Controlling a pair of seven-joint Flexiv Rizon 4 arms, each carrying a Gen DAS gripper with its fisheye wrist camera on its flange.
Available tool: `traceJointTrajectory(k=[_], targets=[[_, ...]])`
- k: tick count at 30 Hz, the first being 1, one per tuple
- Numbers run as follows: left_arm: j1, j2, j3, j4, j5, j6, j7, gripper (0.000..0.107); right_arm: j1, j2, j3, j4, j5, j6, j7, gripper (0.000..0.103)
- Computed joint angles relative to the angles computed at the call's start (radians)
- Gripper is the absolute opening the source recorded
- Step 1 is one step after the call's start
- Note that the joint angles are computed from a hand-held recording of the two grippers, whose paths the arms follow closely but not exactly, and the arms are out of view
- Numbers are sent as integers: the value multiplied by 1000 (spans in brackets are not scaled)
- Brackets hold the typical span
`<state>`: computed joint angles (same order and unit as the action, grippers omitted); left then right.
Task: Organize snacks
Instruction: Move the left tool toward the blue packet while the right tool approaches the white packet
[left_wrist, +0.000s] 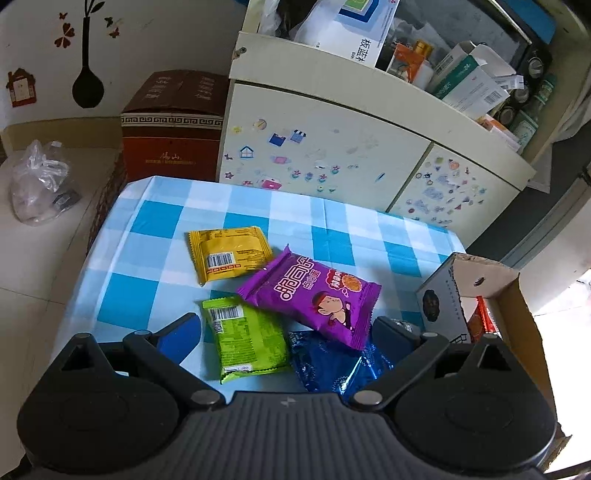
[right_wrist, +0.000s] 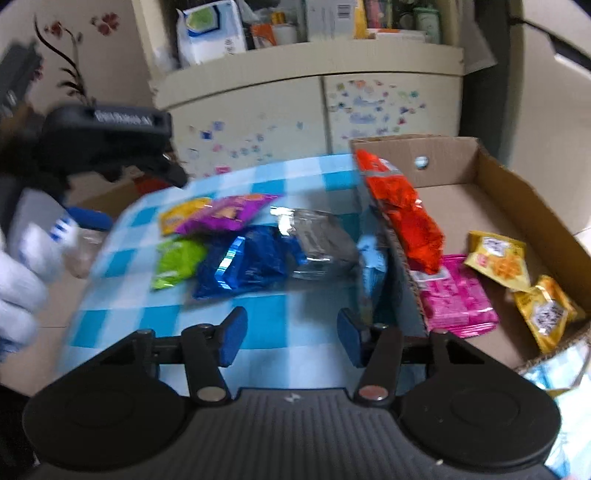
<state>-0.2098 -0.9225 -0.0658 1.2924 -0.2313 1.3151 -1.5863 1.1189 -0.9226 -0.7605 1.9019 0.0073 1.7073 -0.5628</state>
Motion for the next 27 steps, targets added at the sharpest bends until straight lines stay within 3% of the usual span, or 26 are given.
traceJointTrajectory(k=[3, 6, 13, 17, 19, 22, 27], targets=[[10, 3, -21, 8, -4, 9, 15, 101, 57, -60, -84, -29, -23, -104, 45, 54], [12, 1, -31, 8, -11, 12, 26, 101, 43, -76, -84, -63, -58, -174, 110, 54], [15, -4, -44, 8, -29, 4, 40, 101, 72, -167, -171, -118, -157, -286, 249, 53], [15, -4, -44, 8, -35, 7, 39, 101, 54, -185, -175, -138, -210, -288, 295, 48], [11, -7, -36, 3, -36, 0, 34, 101, 35, -187, -167, -149, -236, -265, 308, 36], [-3, -14, -6, -17, -31, -34, 7, 101, 14, -196, -166, -164, -275, -246, 334, 27], [-29, -34, 67, -67, 2, -125, -92, 101, -27, -209, -151, -180, -287, -166, 345, 24]])
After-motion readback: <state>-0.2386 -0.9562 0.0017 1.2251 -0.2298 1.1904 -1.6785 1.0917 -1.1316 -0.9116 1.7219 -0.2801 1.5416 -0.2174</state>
